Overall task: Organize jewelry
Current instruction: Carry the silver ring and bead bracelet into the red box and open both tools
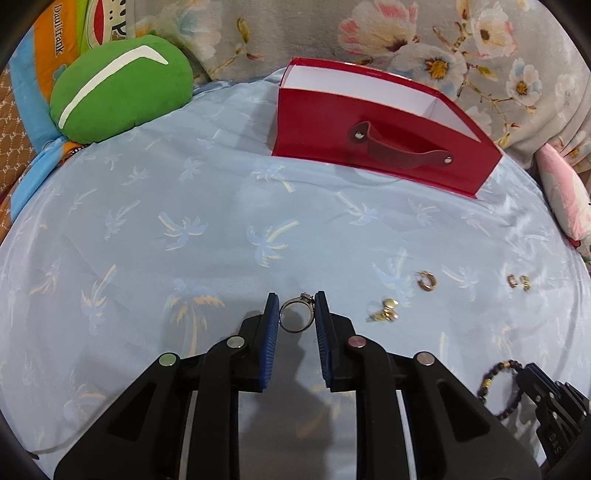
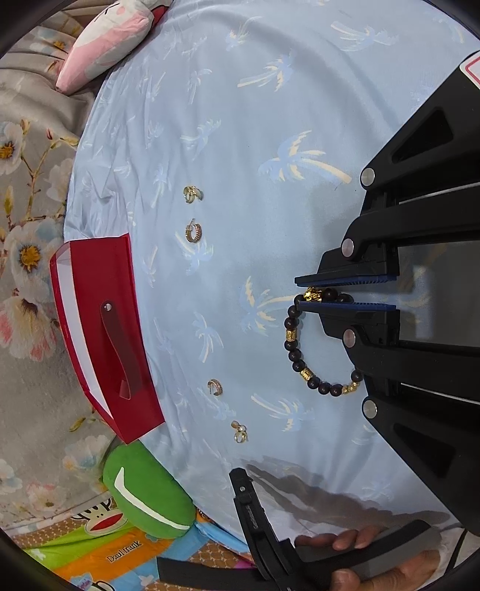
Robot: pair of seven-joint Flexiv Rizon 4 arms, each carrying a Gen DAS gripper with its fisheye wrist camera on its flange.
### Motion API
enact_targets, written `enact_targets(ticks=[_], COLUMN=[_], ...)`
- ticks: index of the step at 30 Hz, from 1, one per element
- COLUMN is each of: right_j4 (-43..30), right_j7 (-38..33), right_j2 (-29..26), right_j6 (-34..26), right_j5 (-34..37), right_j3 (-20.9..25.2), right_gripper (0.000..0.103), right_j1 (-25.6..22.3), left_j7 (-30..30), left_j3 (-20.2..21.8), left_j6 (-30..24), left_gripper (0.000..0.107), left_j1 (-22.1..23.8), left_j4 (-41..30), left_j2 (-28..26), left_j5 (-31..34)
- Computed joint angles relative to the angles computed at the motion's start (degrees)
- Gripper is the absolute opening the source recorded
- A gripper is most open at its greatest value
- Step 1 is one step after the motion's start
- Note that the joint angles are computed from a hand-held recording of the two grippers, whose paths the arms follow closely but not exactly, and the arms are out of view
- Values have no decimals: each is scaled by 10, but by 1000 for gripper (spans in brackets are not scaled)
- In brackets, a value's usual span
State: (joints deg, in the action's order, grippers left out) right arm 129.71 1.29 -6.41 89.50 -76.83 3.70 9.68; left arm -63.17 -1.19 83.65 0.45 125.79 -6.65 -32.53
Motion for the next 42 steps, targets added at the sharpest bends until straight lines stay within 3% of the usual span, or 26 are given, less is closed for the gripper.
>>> enact_targets(ticks=[13,20,25,28,34,38,42], right_j4=[-50,-147,-216,-269,-434,-573,-708], right_j7=[78,74,-44,-153,-387,-488,-556], right_j2=[26,-8,-51,-93,-214,-303,-381], right_j6=[24,48,24,7,-71,-142,-222], right_j5=[-117,-143,-37,75,301,379,424], right_j3=[6,-2,-13,-6,91,133,142], right_gripper=[7,7,7,7,7,7,7], right_j1=[-48,-61,-28,-12,-35,-32,-6], left_j7=[123,126,80,47,-43,-99,-143], left_j3=[11,8,1,-6,20,44,50], left_j6=[6,27,12,-3,-51,-89,-164], left_gripper=[19,19,19,19,19,19,19], left_j1=[-49,-51,-30,-18,-24,-35,-31], left_j4=[5,-62,-144,-208,-371,-497,-638], left_j2=[68,39,-10,-48,-149,-232,-318], left_j5=[-129,-97,-31,12,129,190,216])
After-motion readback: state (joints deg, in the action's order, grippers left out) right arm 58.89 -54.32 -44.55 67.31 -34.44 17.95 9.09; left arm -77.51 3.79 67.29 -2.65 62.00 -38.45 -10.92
